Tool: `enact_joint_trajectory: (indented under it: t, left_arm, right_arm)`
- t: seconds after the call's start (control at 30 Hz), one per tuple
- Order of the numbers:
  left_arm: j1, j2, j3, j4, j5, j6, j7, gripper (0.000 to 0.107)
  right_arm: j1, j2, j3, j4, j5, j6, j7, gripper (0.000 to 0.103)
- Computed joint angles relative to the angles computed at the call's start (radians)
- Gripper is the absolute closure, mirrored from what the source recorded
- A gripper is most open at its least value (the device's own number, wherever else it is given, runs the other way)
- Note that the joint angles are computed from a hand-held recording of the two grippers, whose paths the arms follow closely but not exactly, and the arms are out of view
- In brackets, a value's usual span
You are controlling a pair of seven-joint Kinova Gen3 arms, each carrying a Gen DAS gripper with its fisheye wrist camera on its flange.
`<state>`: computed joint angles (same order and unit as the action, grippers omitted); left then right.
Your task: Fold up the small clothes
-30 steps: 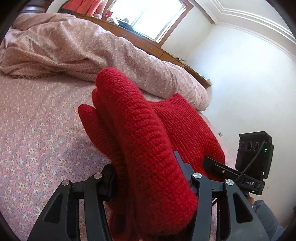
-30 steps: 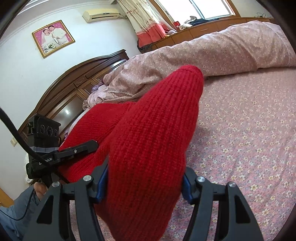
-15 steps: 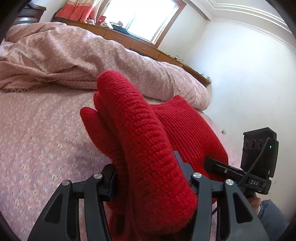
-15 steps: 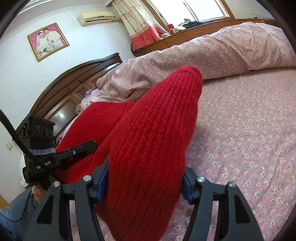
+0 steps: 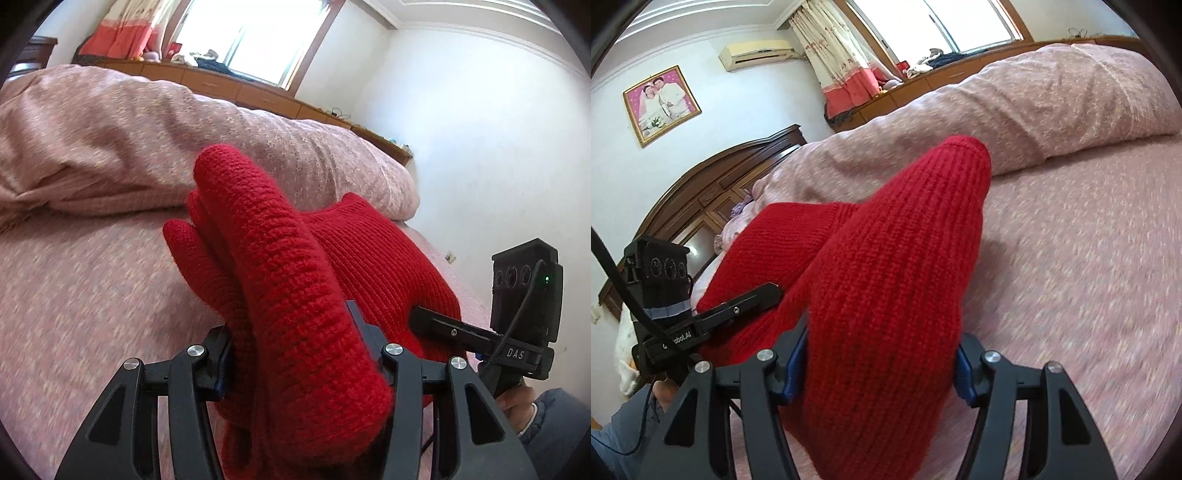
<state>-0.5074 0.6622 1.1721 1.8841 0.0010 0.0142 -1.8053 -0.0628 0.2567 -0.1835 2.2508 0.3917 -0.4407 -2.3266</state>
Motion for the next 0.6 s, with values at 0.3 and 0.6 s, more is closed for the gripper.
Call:
enact_joint_trajectory:
  t: [0.3,0.6]
  left_arm:
    - [0.133,0.135,-0.117,-0.104,-0.013,-0.024,-0.014,0.063]
    - [0.158,0.125,-0.153,-0.111,-0.012,-0.016,0.015,0.061]
  right_arm:
    - [0.085,0.142,-0.012,-0.067,0.038,-0.021,-0.018,0.036]
    - [0.12,0.171,-0.029,-0.067,0.073,-0.064,-0.044,0.033]
